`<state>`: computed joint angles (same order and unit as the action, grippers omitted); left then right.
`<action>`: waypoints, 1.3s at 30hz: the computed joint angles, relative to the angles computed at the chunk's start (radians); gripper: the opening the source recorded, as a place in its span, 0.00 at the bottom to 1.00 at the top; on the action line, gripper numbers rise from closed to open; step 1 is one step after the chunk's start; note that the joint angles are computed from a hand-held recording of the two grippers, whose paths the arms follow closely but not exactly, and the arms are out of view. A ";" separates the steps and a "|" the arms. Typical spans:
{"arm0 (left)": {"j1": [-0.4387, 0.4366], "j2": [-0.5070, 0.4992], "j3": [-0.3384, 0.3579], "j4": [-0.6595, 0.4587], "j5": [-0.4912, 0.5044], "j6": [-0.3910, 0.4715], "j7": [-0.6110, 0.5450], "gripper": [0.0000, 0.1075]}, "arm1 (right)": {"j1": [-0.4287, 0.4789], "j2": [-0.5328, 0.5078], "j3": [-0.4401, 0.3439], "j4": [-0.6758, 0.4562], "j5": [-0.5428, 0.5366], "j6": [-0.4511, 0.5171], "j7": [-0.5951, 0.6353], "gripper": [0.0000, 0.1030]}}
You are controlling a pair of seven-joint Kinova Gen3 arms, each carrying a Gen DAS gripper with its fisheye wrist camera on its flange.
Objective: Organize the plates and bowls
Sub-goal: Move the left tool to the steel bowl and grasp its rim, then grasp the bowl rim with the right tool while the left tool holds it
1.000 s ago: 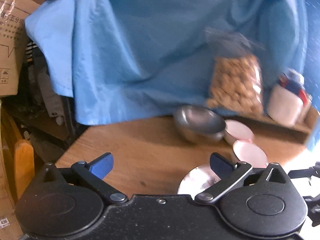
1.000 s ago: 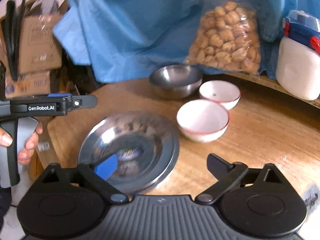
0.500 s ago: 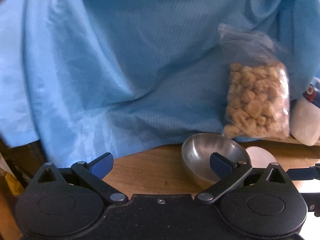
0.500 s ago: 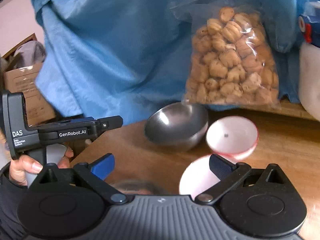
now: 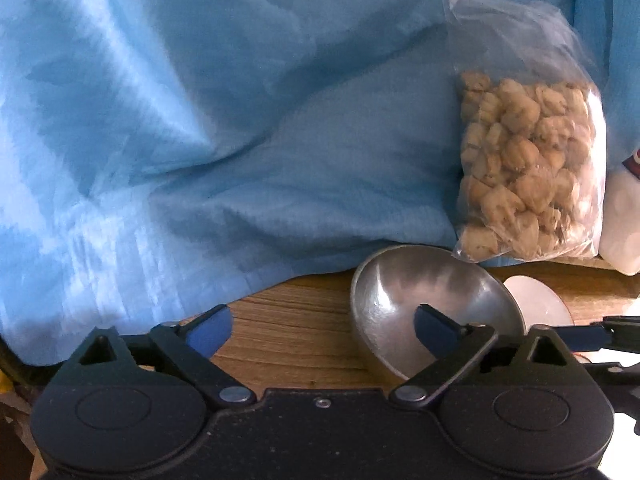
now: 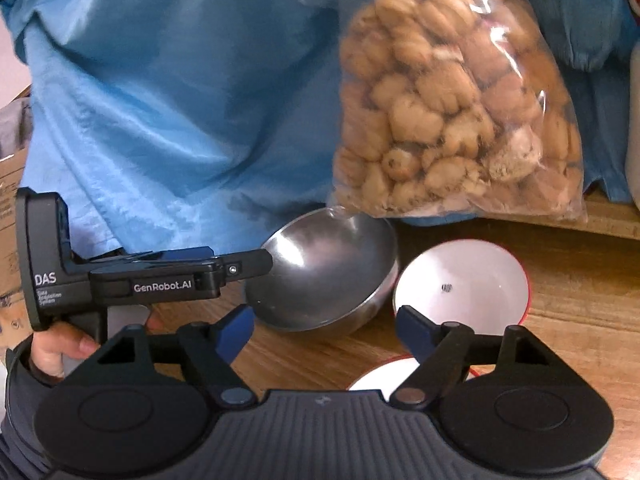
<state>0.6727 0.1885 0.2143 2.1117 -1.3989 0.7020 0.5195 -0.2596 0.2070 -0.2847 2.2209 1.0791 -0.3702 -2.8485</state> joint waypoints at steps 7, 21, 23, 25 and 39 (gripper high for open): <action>-0.043 -0.028 -0.022 0.003 0.061 -0.112 -0.012 0.40 | 0.002 0.018 -0.032 -0.026 0.043 0.029 -0.041 0.64; 0.035 0.007 -0.008 -0.038 0.108 -0.007 -0.021 0.15 | 0.018 0.044 -0.108 -0.054 -0.052 0.112 0.003 0.50; 0.041 0.002 -0.008 -0.034 0.113 0.000 -0.011 0.15 | 0.036 0.049 -0.118 -0.053 -0.051 0.103 -0.001 0.47; 0.057 0.000 -0.001 -0.034 0.125 0.028 0.007 0.15 | 0.046 0.048 -0.113 -0.041 -0.064 0.080 0.006 0.41; 0.196 -0.055 0.120 -0.058 0.165 0.248 0.045 0.11 | 0.060 -0.116 -0.040 0.131 -0.034 -0.169 0.031 0.12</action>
